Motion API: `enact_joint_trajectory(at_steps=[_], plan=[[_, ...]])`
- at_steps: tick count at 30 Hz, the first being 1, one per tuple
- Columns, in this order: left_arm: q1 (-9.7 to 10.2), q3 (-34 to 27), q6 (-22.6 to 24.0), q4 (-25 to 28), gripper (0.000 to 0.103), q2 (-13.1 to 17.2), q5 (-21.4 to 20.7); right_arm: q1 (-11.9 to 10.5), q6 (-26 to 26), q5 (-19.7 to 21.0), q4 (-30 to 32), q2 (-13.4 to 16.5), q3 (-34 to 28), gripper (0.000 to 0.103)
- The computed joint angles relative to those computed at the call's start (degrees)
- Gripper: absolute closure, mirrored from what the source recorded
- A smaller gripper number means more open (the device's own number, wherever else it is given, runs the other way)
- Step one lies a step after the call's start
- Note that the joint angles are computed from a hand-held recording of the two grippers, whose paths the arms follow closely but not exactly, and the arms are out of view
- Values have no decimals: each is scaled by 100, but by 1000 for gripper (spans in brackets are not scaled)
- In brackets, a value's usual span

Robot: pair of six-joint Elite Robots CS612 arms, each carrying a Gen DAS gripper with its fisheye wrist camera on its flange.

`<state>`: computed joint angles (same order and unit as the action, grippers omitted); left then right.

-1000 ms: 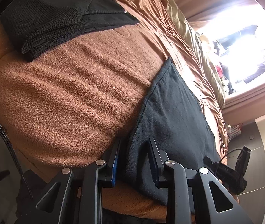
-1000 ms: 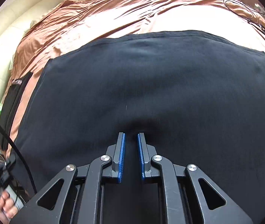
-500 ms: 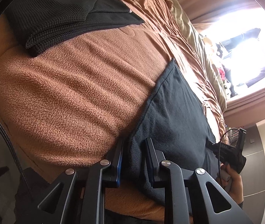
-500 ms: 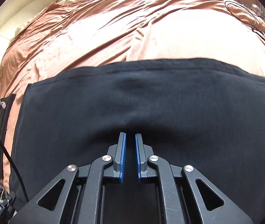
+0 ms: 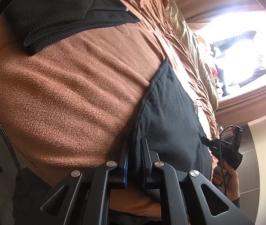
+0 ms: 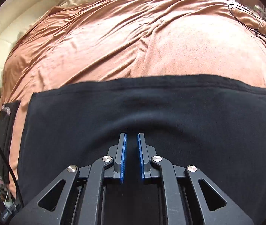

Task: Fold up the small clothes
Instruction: 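Close both grippers on the black shirt's edge, then lift the gripped edge with both grippers, fold it over, then release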

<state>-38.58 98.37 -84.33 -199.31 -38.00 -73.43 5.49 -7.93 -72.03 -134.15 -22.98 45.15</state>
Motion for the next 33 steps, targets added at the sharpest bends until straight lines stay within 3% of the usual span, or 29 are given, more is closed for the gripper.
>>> enact_joint_trajectory(at_steps=[10, 15, 25, 33], plan=[[64, -113, 663, -975, 94, 55, -327, -149, -341, 473, -660, -907, 1738, 93], [122, -264, 1038, -1264, 94, 32, -545, -266, -512, 605, -816, -1223, 2388, 91], [168, -652, 1603, -1191, 95, -39, -831, -419, -686, 1128, -1375, -1648, 3418, 91], [127, -908, 1971, -927, 95, -113, -805, -529, -795, 1379, -1486, -1861, 3905, 91]])
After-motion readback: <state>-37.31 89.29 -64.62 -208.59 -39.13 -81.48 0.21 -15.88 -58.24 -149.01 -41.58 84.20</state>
